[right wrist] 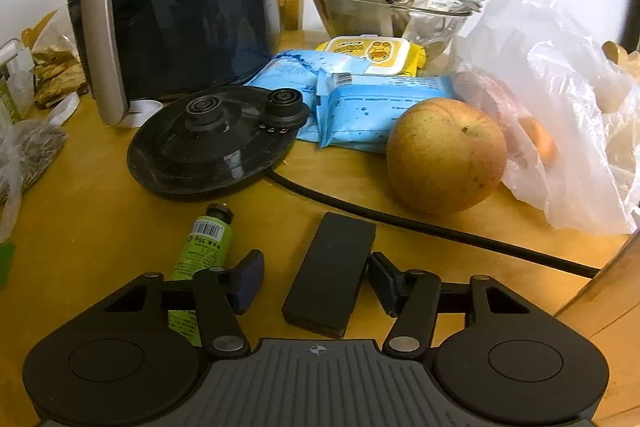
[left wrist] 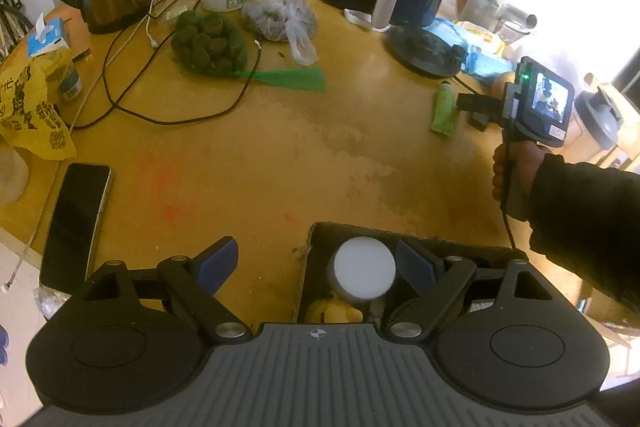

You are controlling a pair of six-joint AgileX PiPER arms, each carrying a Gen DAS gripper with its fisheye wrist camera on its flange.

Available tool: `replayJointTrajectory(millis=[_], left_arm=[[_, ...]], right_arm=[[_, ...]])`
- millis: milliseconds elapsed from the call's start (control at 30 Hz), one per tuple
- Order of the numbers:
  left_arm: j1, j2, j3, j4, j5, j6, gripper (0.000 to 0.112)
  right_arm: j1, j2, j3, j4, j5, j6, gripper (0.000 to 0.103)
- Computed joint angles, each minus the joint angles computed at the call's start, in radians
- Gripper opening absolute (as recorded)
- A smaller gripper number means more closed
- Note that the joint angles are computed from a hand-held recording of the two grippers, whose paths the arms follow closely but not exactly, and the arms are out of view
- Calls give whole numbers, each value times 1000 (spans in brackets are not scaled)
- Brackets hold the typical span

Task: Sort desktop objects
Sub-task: 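Move the right tool down and grasp the black rectangular block, then grasp the green tube with the left tool while the right tool holds the black block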

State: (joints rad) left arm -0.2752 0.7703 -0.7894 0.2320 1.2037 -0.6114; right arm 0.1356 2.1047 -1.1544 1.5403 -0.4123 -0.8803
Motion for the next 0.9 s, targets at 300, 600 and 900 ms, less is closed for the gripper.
replayJointTrajectory(millis=[300,600,900], left_arm=[[-88,45,-17,35,-9,-61,87],[-89,125,-55,35,-65,-5,87],[-58,215,-104,37,-109,51,87]], right_arm=[[-4,-16,16,13,5,-5,35],[-23,-55,49,44,69,-37,34],[-44,-71,69,-93,166,-24,34]])
